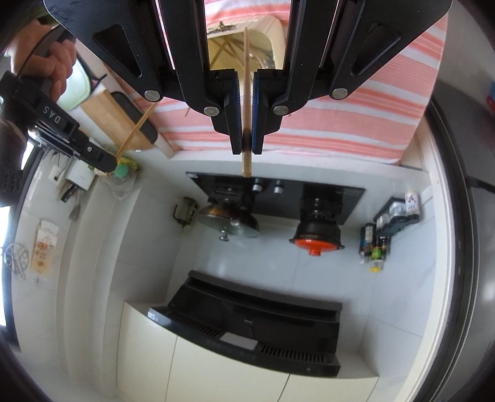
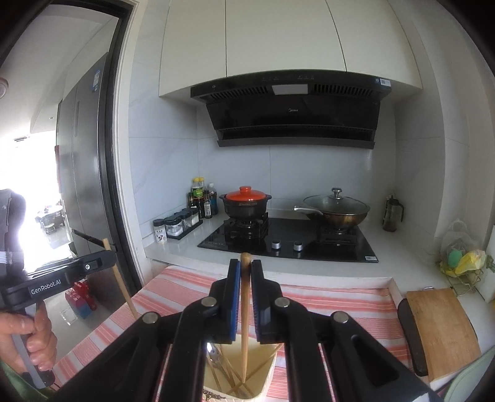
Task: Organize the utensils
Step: 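Carry both chopsticks to the cream caddy and drop them in, then move both open grippers back over the last two chopsticks on the cloth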
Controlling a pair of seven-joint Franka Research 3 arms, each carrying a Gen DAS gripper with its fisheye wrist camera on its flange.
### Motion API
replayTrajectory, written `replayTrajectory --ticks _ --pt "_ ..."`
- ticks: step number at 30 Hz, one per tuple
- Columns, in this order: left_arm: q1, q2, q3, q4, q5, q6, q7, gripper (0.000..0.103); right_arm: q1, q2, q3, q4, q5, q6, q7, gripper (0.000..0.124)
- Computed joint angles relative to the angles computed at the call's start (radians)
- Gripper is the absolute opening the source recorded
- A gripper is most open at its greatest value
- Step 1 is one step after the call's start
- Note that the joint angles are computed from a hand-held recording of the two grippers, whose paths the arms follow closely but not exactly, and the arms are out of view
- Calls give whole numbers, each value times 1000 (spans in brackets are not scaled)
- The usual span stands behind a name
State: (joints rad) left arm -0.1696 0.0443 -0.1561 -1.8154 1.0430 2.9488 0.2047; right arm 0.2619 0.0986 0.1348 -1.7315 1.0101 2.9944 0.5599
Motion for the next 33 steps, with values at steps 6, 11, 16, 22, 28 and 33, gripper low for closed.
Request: replayTrajectory --ticks 6,11,16,22,28,33 --pt "-26 117 21 73 -102 -28 84 4 12 130 -36 67 -237 -95 264 7" --pt "-33 112 34 80 -210 8 160 4 -51 142 26 71 -197 -105 248 7" --pt "-68 93 78 128 -59 14 44 4 -57 117 30 80 -175 -111 197 7" --pt "-74 153 67 205 37 -34 -10 4 -25 123 -11 117 -296 -158 308 7" --pt "-51 254 15 233 -235 -87 252 5 9 214 -47 192 -508 -265 491 7" --pt "-39 239 -16 170 -428 -120 443 57 -2 243 -33 202 -533 -262 563 31"
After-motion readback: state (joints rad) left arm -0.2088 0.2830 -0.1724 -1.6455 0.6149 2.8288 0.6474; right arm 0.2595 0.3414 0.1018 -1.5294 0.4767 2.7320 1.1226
